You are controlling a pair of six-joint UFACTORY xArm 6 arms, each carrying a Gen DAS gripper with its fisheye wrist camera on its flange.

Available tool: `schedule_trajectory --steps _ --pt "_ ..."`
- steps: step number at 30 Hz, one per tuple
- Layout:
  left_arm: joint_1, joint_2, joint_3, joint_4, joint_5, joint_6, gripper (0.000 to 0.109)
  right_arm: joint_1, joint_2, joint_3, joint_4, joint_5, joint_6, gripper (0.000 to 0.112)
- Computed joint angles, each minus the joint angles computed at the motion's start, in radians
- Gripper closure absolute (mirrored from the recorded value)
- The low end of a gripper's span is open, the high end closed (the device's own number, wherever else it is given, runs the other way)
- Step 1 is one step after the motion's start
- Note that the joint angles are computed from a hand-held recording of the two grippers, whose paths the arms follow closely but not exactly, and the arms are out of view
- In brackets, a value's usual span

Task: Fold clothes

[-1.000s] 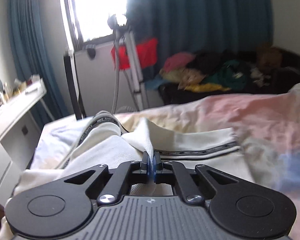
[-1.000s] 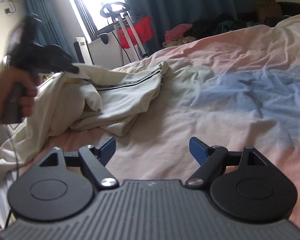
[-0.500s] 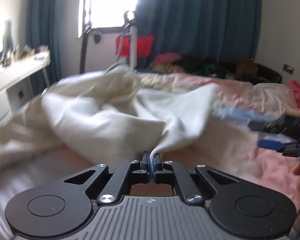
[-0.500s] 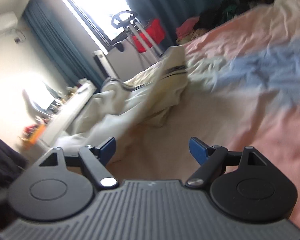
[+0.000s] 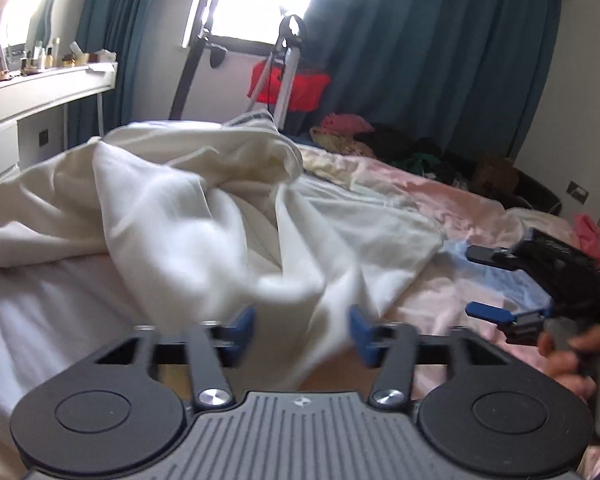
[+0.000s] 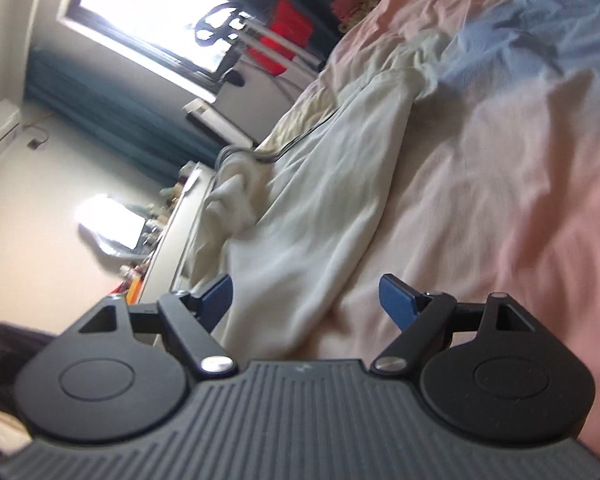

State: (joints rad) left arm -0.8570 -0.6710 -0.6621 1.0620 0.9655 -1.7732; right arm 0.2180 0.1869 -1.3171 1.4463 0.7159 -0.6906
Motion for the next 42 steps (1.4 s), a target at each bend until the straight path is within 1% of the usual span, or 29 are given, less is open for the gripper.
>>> schedule_trajectory --steps 1,2,3,4,5,7,9,10,11,12,13,14,16,17,19,21,23,25,27,28,30,34,36,37,39,41,42 --pt "0.019 -0.011 0.013 0.005 -0.029 -0.015 0.033 0.004 0.045 -0.05 -0.008 -0.023 0.033 0.034" --pt "0.04 -0.022 0.026 0.011 -0.061 -0.031 0.031 0.012 0.093 -0.103 -0.027 -0.059 0.067 0.035" --pt "0.062 -0.032 0.039 0.018 -0.094 -0.047 0.03 0.021 0.144 -0.16 -0.054 -0.099 0.105 0.037" --pt "0.081 -0.034 0.046 0.025 -0.114 -0.06 0.03 0.029 0.196 -0.219 -0.087 -0.139 0.149 0.041" --pt "0.105 -0.029 0.049 0.031 -0.137 -0.07 0.03 0.037 0.252 -0.283 -0.137 -0.172 0.204 0.043" --pt "0.157 -0.015 0.055 0.058 -0.19 -0.095 0.03 0.053 0.363 -0.413 -0.236 -0.223 0.301 0.045" --pt "0.203 0.005 0.056 0.102 -0.225 -0.115 0.03 0.067 0.467 -0.539 -0.318 -0.267 0.384 0.046" --pt "0.223 0.018 0.053 0.123 -0.237 -0.121 0.03 0.073 0.523 -0.61 -0.37 -0.285 0.436 0.054" --pt "0.247 0.026 0.055 0.131 -0.261 -0.127 0.03 0.078 0.576 -0.68 -0.453 -0.296 0.517 0.071" --pt "0.272 0.032 0.057 0.137 -0.287 -0.134 0.03 0.079 0.626 -0.754 -0.539 -0.288 0.604 0.078" --pt "0.297 0.04 0.058 0.144 -0.313 -0.142 0.03 0.078 0.672 -0.828 -0.61 -0.27 0.682 0.089" --pt "0.321 0.039 0.065 0.151 -0.343 -0.158 0.03 0.078 0.705 -0.888 -0.665 -0.263 0.742 0.101" --pt "0.349 0.033 0.076 0.159 -0.368 -0.193 0.03 0.084 0.713 -0.925 -0.686 -0.31 0.761 0.106" --pt "0.361 0.028 0.081 0.161 -0.378 -0.209 0.03 0.085 0.709 -0.938 -0.695 -0.329 0.753 0.106" --pt "0.382 0.007 0.098 0.174 -0.408 -0.25 0.03 0.073 0.706 -0.991 -0.769 -0.317 0.779 0.106" --pt "0.379 -0.014 0.107 0.196 -0.403 -0.283 0.03 0.051 0.693 -1.033 -0.823 -0.306 0.788 0.107" --pt "0.365 -0.033 0.11 0.207 -0.388 -0.288 0.03 0.024 0.628 -0.983 -0.839 -0.356 0.776 0.107" --pt "0.344 -0.049 0.108 0.208 -0.366 -0.275 0.03 -0.016 0.557 -0.918 -0.878 -0.406 0.799 0.107" --pt "0.307 -0.059 0.1 0.207 -0.325 -0.261 0.029 -0.062 0.464 -0.797 -0.898 -0.478 0.817 0.107" --pt "0.296 -0.064 0.098 0.207 -0.313 -0.256 0.028 -0.087 0.416 -0.73 -0.887 -0.513 0.81 0.107" --pt "0.297 -0.072 0.096 0.184 -0.326 -0.237 0.028 -0.13 0.313 -0.57 -0.765 -0.552 0.726 0.107" --pt "0.317 -0.112 0.118 0.078 -0.344 -0.199 0.028 -0.198 0.159 -0.293 -0.565 -0.531 0.572 0.107" --pt "0.335 -0.159 0.15 -0.008 -0.344 -0.199 0.028 -0.22 0.117 -0.189 -0.516 -0.502 0.526 0.107" --pt "0.343 -0.188 0.17 -0.055 -0.332 -0.202 0.028 -0.23 0.103 -0.147 -0.495 -0.482 0.501 0.106" --pt "0.345 -0.252 0.207 -0.144 -0.271 -0.215 0.028 -0.243 0.09 -0.086 -0.426 -0.452 0.429 0.106" --pt "0.375 -0.303 0.234 -0.253 -0.242 -0.162 0.028 -0.266 0.087 -0.053 -0.373 -0.406 0.395 0.106" --pt "0.393 -0.324 0.242 -0.3 -0.225 -0.143 0.028 -0.28 0.082 -0.042 -0.3 -0.385 0.352 0.106"
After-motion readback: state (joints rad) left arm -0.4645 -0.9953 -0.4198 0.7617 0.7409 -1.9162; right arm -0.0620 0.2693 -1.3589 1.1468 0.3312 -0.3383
